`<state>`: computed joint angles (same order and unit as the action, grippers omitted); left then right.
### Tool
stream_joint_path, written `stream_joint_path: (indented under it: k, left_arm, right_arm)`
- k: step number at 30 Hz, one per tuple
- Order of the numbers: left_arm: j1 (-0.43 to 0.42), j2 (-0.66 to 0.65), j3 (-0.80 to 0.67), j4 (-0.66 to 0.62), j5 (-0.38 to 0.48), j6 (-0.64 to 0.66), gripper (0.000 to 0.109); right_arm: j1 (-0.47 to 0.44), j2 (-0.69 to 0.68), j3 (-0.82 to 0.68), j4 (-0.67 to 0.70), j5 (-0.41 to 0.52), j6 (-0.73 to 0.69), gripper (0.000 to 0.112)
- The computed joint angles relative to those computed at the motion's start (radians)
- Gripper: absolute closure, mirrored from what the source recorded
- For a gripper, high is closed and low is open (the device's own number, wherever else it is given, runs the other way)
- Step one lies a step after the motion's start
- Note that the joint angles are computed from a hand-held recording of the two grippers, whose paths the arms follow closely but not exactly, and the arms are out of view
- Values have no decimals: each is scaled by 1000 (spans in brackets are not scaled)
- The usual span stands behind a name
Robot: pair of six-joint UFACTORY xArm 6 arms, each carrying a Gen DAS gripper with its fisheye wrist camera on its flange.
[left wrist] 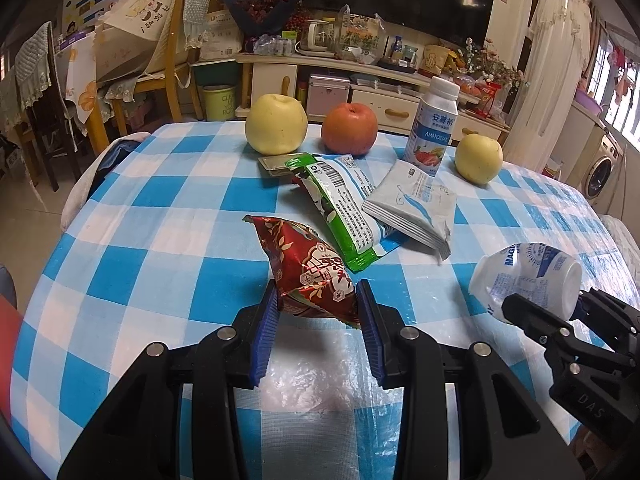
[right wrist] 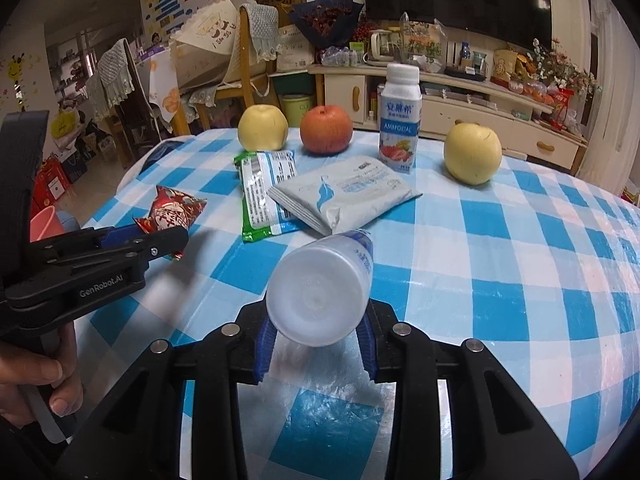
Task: Collect trash
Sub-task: 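Lift the red wrapper with the left tool while the right tool grasps and lifts the white bottle, then carry the red wrapper and white bottle over the pink bin and release both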
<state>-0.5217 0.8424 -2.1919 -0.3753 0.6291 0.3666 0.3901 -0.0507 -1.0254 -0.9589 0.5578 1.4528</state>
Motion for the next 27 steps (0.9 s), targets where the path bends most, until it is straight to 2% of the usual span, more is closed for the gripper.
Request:
stream_joint_path:
  k: [7, 11, 15, 22, 27]
  left_arm:
    - [19, -35, 31, -36, -15, 21, 69]
    - [33, -110, 136, -51, -74, 62, 69]
    - [52, -156, 190, -47, -85, 70, 69]
    - [106, -239, 252, -50, -111, 93, 69]
    - [164, -288, 281, -36, -133, 94, 69]
  right_arm:
    - [38, -23, -30, -37, 60, -15, 76]
    - [56, -31, -49, -38, 83, -25, 76]
    - [79, -18, -95, -35, 102, -48, 76]
    - [132, 68, -269, -28, 131, -130, 76]
    - [154, 181, -435, 2, 105, -189, 76]
